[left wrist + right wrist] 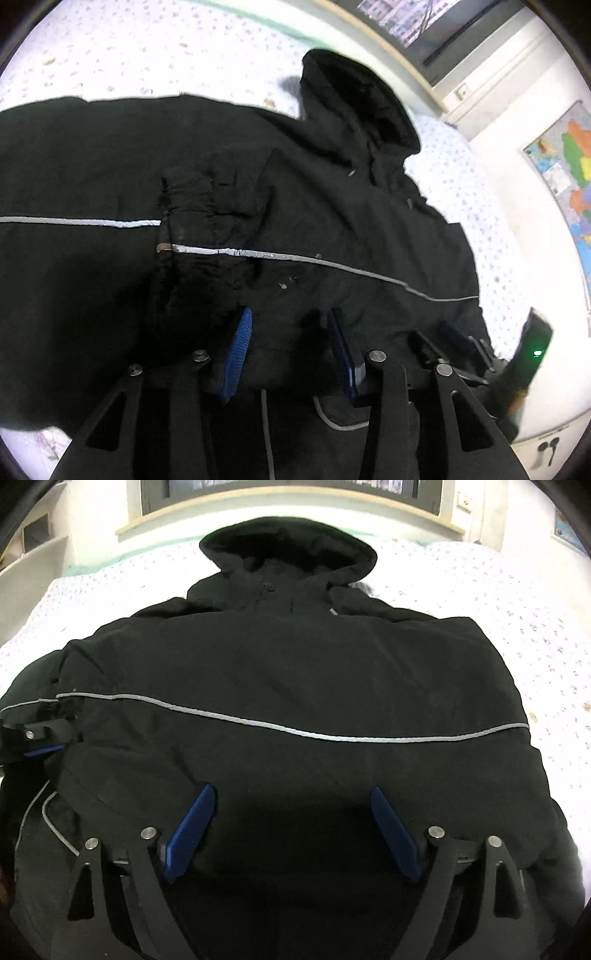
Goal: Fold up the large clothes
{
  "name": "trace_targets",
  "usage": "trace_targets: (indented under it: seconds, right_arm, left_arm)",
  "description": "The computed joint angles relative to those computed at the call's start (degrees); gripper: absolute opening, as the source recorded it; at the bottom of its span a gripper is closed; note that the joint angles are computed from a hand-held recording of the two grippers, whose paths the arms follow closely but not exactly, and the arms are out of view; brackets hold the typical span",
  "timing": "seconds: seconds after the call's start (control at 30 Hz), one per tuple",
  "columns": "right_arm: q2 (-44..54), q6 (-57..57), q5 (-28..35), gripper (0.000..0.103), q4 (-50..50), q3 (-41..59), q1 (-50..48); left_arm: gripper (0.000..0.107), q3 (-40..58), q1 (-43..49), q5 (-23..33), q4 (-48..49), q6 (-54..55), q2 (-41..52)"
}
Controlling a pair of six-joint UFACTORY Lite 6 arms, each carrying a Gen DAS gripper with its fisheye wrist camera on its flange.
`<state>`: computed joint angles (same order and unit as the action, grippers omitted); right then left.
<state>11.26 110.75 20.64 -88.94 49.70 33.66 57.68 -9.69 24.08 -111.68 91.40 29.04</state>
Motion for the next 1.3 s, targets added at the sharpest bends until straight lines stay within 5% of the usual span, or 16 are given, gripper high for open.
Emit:
trace_targets:
  seconds: [0.2,0.43,0.57,0.63,0.73,0.9,1.17,1.23,1.3]
  right_arm:
    - [0.5,5.3,-0.1,0.091,-5.7,-0.4,-0.8]
    - [0.9,8.1,1.1,0.093,-8.0,-0.5,-0.1]
    - [0.8,9.4,1.2,0.095,-9.3,-0.8,-0.3]
    - [0.8,9.9,1.5,0.095,-9.7,-0.9,-0.2]
    - [0.7,10.2,1.7,0.096,-10.0,-1.1,-0.1]
    - [0.3,10.9,1.3,0.097,-11.3,-1.6,-0.5]
    - [-0.2,11.6,0.6,0.098,-13.2,-2.3,-1.4]
    - [-0.1,11.7,0.6,0.098,-13.2,-2.2,-1.3]
    - [0.0,11.6,0.7,0.098,-13.1,-2.1,-1.3]
  left_arm:
    - [0.047,-14.6,5.9,-1.0,0.4,2.7,-21.2]
    - [0.062,-26.3,43.9,5.5,26.7,-8.5,-40.9]
    - [0.063,-19.7,66.0,10.4,28.8,-1.3,-30.8]
    - [0.063,-14.1,71.0,8.4,28.3,1.2,-23.4]
    - [0.063,-1.7,78.1,14.6,32.8,-4.6,-8.6]
    - [0.063,8.6,81.1,20.2,30.8,-9.7,5.8]
    - [0.073,12.8,75.4,20.1,24.1,-8.0,10.1]
    - [0.066,11.6,73.0,17.2,21.0,-6.2,8.7]
    - [0.03,10.4,71.8,15.4,18.8,-3.3,7.2]
